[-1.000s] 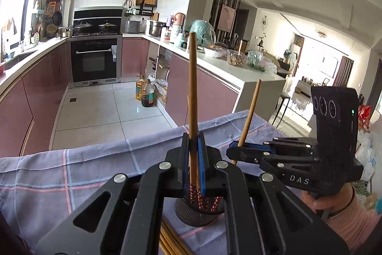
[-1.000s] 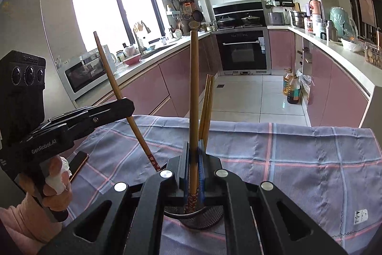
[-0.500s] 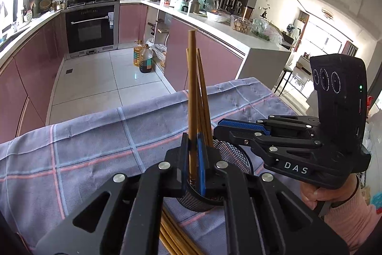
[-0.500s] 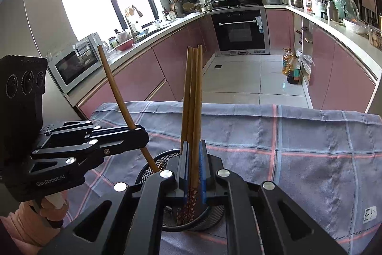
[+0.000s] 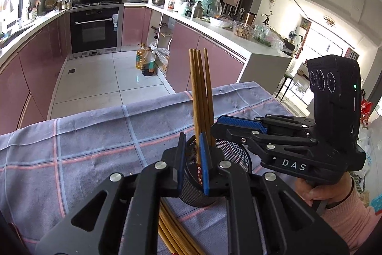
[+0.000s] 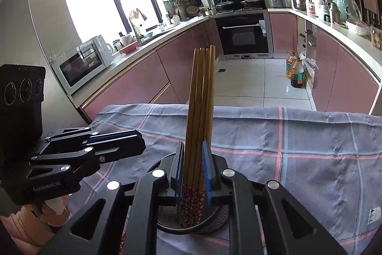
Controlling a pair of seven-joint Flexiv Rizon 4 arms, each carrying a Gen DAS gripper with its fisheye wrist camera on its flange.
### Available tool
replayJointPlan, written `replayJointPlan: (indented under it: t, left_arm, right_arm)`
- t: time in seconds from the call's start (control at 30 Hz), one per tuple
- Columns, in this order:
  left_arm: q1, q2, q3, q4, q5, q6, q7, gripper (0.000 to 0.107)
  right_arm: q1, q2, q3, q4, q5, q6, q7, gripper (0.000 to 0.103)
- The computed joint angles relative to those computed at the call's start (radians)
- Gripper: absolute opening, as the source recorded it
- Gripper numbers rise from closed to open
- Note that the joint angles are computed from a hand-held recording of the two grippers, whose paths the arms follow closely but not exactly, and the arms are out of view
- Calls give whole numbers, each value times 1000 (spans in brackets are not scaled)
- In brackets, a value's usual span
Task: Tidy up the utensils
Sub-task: 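Open the left tool and withdraw while the right tool releases its chopstick and withdraws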
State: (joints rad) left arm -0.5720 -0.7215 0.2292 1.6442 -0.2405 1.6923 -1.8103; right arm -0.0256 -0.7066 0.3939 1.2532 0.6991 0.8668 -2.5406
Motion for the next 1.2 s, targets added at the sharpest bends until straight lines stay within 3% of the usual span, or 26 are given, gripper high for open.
replayJointPlan:
  t: [0.27, 0.37, 0.57, 0.7, 0.83, 1.2]
  left_arm:
    - [-242, 2, 257, 143, -103, 91, -32, 31]
    - [-309, -8, 306, 194, -160, 83, -16, 34]
    - [-326, -29, 271, 259, -198, 46, 2, 37]
    - [-232, -16, 150, 295, -165, 67, -14, 37]
    - [-202, -19, 105, 320, -168, 89, -25, 37]
    - [-232, -11, 122, 341, -201, 91, -26, 37]
  right_arm:
    - [-96, 102, 57, 112, 134, -39, -207, 33]
    - [-109, 152, 52, 181, 182, -60, -304, 38]
    - [-32, 176, -24, 274, 169, -50, -314, 41]
    - [13, 144, -58, 289, 115, -41, -229, 41]
    - [41, 123, -60, 309, 61, -7, -177, 41]
    - [74, 98, -25, 356, -37, 105, -120, 37]
